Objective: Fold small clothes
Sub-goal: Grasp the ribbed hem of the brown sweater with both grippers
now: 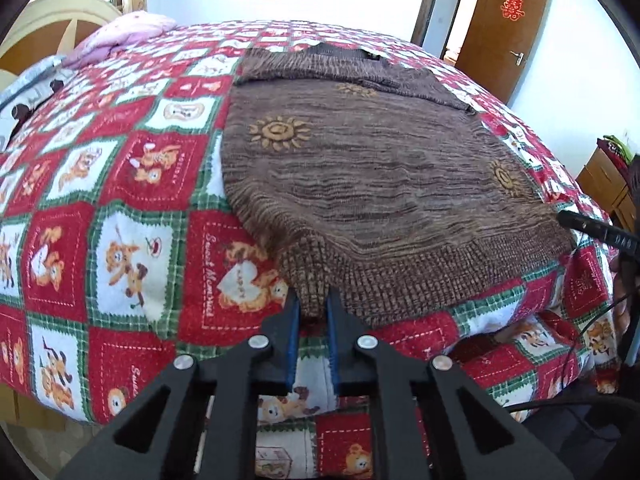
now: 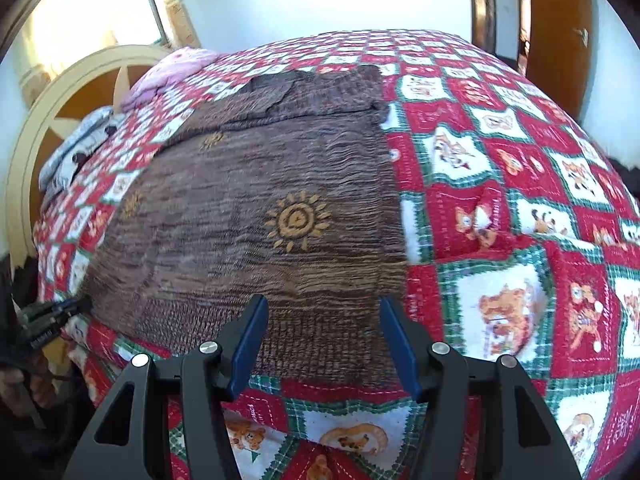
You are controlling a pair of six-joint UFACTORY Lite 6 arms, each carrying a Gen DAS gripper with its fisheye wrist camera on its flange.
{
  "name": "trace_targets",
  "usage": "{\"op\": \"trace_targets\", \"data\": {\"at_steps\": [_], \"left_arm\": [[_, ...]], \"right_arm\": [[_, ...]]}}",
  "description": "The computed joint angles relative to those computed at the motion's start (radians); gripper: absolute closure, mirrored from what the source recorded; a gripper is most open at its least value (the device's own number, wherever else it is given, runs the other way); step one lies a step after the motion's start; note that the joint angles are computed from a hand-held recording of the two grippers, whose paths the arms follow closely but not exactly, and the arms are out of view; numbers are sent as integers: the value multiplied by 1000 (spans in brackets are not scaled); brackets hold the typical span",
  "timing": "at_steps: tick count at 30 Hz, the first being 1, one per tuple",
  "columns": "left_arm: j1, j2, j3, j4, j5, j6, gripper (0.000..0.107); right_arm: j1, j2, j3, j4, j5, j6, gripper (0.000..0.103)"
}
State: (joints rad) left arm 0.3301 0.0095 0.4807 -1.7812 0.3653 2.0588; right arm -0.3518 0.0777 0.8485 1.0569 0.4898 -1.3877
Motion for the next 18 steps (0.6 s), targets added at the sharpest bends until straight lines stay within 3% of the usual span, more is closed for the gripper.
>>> {"op": "trace_targets", "data": {"at_steps": [6,9,11,12,13,15,17,18], "left_arm": [[-7,53,25,-110,-7,92,89],[-18,91,39,-171,-14,132,75],[-13,105,42,-205,-2,166,72],[-6,109,43,-194,8,164,73],[4,109,45,-166,21,148,88],[19,105,42,-129,41,126,93],[26,97,37,-114,53,114,94],[29,95,37,-103,58,103,94]], "right_arm": [[-68,4,33,-63,88,66,44],[-45,12,9,-87,32,77,44],[-20,18,-7,-130,-26,106,44],[-24,14,-13,-121,-28,90,44],[-25,9,-19,-115,-31,76,44],[-22,3,-23,-137,-28,89,46],[-23,1,-22,-156,-3,102,57],[-15,-6,-27,-172,-4,111,69]]}}
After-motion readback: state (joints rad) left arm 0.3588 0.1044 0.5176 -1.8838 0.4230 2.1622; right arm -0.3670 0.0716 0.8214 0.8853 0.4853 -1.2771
